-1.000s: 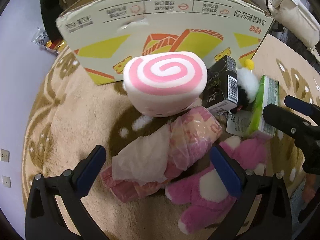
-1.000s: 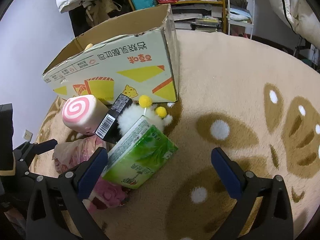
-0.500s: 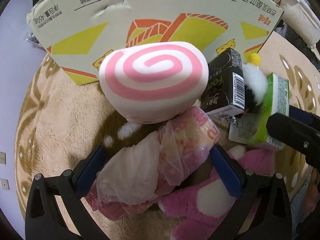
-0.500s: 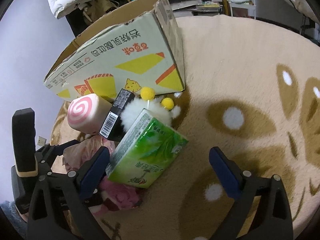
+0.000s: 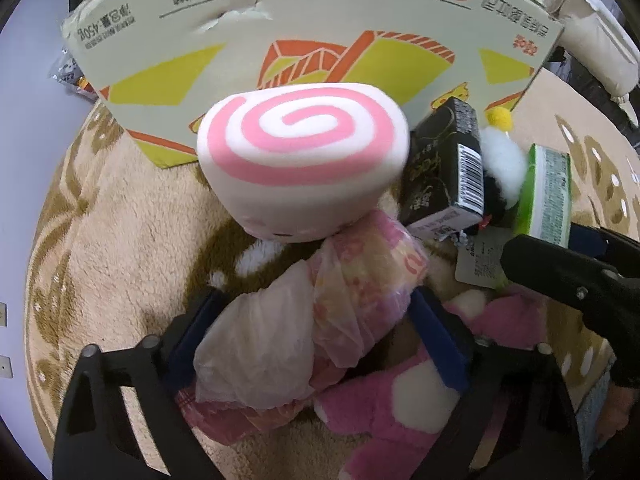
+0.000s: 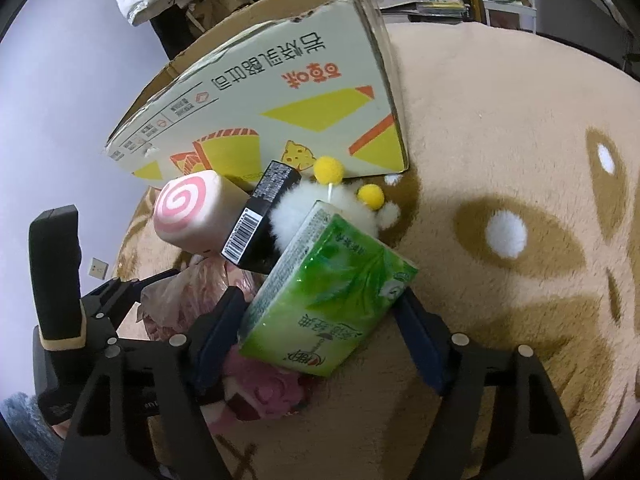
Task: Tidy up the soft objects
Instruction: 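Close the right tool on the green tissue pack while the left tool grasps the pink wrapped plush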
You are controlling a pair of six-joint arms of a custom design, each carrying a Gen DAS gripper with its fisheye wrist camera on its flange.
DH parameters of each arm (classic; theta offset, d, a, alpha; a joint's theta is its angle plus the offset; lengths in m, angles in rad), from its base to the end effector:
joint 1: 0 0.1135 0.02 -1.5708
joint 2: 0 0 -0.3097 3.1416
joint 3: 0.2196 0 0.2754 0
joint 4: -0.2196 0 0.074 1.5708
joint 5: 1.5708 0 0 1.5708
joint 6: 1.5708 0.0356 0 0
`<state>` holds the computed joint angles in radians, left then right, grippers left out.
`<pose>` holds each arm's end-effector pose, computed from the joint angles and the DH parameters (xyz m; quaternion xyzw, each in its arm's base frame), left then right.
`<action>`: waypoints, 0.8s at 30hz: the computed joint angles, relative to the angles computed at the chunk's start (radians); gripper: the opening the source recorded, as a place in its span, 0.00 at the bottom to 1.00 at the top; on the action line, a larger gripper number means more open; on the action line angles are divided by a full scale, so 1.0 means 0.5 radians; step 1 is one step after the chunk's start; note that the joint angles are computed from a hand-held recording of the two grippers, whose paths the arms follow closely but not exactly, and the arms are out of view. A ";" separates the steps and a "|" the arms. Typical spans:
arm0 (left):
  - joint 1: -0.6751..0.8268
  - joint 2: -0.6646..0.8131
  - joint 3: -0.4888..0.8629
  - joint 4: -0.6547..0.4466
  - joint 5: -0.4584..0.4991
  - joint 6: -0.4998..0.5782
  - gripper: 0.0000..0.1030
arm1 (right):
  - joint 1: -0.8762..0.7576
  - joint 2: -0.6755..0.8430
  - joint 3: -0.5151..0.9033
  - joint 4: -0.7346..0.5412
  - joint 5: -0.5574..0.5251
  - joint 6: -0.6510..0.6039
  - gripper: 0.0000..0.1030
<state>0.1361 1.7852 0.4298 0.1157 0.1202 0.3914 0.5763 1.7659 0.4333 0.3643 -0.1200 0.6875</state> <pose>0.2359 0.0280 0.0630 0.1352 0.9753 -0.0143 0.1743 0.2188 0.1473 0.0802 0.0352 0.9528 0.2212 0.2052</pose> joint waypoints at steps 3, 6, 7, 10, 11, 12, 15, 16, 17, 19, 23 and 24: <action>0.004 -0.049 -0.034 -0.004 -0.004 0.017 0.78 | 0.017 -0.029 -0.014 -0.010 0.018 0.006 0.77; 0.016 -0.148 -0.076 -0.057 -0.023 0.051 0.71 | 0.024 -0.069 -0.033 -0.026 0.040 -0.003 0.77; 0.028 -0.195 -0.095 -0.079 -0.028 0.075 0.69 | 0.017 -0.090 -0.043 -0.038 0.043 -0.012 0.77; 0.056 -0.318 -0.151 -0.132 -0.050 0.138 0.61 | -0.018 -0.142 -0.070 -0.054 0.021 -0.030 0.77; 0.056 -0.371 -0.172 -0.155 -0.059 0.150 0.58 | -0.016 -0.156 -0.075 -0.057 0.023 -0.028 0.77; 0.068 -0.423 -0.191 -0.180 -0.070 0.168 0.54 | -0.012 -0.173 -0.081 -0.059 0.029 -0.027 0.77; 0.072 -0.619 -0.206 -0.334 -0.085 0.127 0.50 | -0.013 -0.269 -0.109 -0.089 0.048 -0.058 0.77; 0.114 -0.678 -0.208 -0.388 -0.057 0.132 0.49 | 0.004 -0.306 -0.107 -0.110 0.070 -0.065 0.77; 0.119 -0.699 -0.208 -0.406 -0.053 0.114 0.49 | 0.019 -0.329 -0.107 -0.125 0.089 -0.068 0.77; 0.214 -0.816 -0.211 -0.509 -0.005 0.127 0.49 | 0.043 -0.364 -0.105 -0.150 0.104 -0.063 0.77; 0.436 -1.109 -0.197 -0.769 0.099 0.259 0.49 | 0.065 -0.502 -0.144 -0.204 0.129 -0.051 0.77; 0.443 -1.135 -0.211 -0.768 0.111 0.252 0.49 | 0.069 -0.523 -0.147 -0.214 0.137 -0.048 0.77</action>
<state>0.3577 1.2175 0.3242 -0.2683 0.1756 0.5173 0.6109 1.5042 0.3600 0.2574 -0.0514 0.6636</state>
